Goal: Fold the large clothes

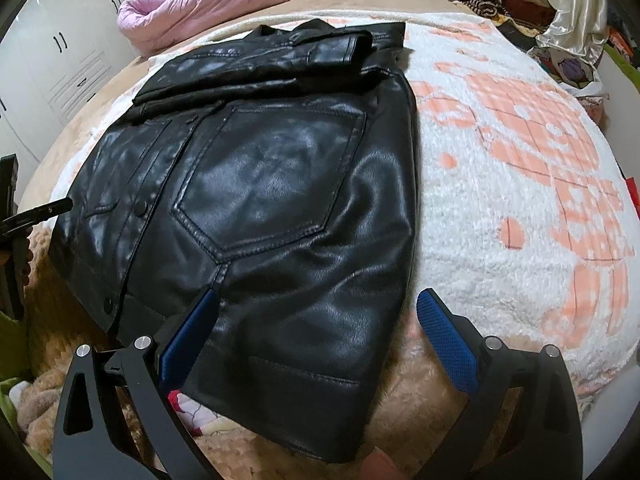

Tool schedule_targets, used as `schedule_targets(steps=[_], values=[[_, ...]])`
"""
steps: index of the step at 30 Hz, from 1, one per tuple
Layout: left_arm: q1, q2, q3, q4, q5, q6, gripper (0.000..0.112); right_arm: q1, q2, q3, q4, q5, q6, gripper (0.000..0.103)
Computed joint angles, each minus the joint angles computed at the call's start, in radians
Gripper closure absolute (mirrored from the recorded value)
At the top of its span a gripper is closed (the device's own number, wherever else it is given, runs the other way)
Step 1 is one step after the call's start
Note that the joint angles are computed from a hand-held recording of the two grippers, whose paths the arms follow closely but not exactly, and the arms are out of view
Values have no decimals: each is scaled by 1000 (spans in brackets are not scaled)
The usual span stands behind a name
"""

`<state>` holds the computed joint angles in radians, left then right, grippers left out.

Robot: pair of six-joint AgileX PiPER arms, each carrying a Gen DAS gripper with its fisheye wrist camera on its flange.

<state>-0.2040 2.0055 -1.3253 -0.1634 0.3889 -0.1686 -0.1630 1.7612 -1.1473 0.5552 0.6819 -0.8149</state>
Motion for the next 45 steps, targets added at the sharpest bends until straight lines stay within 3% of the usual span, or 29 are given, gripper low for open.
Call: schedule_targets(steps=[2, 3, 12, 18, 23, 27, 28, 31, 34, 38, 41, 45], values=[[7, 1, 12, -68, 0, 67, 52, -10, 7, -10, 14, 30, -16, 5], [9, 5, 10, -92, 4, 89, 55, -12, 7, -11, 6, 32, -10, 5], [28, -30, 84, -242, -5, 243, 57, -23, 14, -23, -16, 95, -23, 5], [31, -38, 101, -260, -5, 263, 56, 16, 21, -19, -86, 111, -14, 6], [42, -44, 116, -309, -7, 308, 55, 42, 8, 10, -128, 86, -9, 26], [45, -42, 117, -320, -6, 316, 54, -23, -14, 18, -24, 100, -105, 74], [46, -41, 117, -326, -7, 318, 54, -53, -20, 17, 35, 124, -169, 80], [42, -37, 113, -307, -9, 290, 59, -132, -28, 10, 190, 215, -317, 85], [37, -36, 104, -298, -10, 281, 79, -183, -22, -9, 297, 286, -393, 87], [57, -57, 114, -393, -20, 338, 102, -193, -65, 12, 429, 295, -500, 88], [64, -82, 109, -458, -18, 392, 104, -194, -70, -6, 492, 291, -523, 89], [32, -123, 76, -378, -36, 326, 105, -206, -51, -42, 576, 310, -516, 91]])
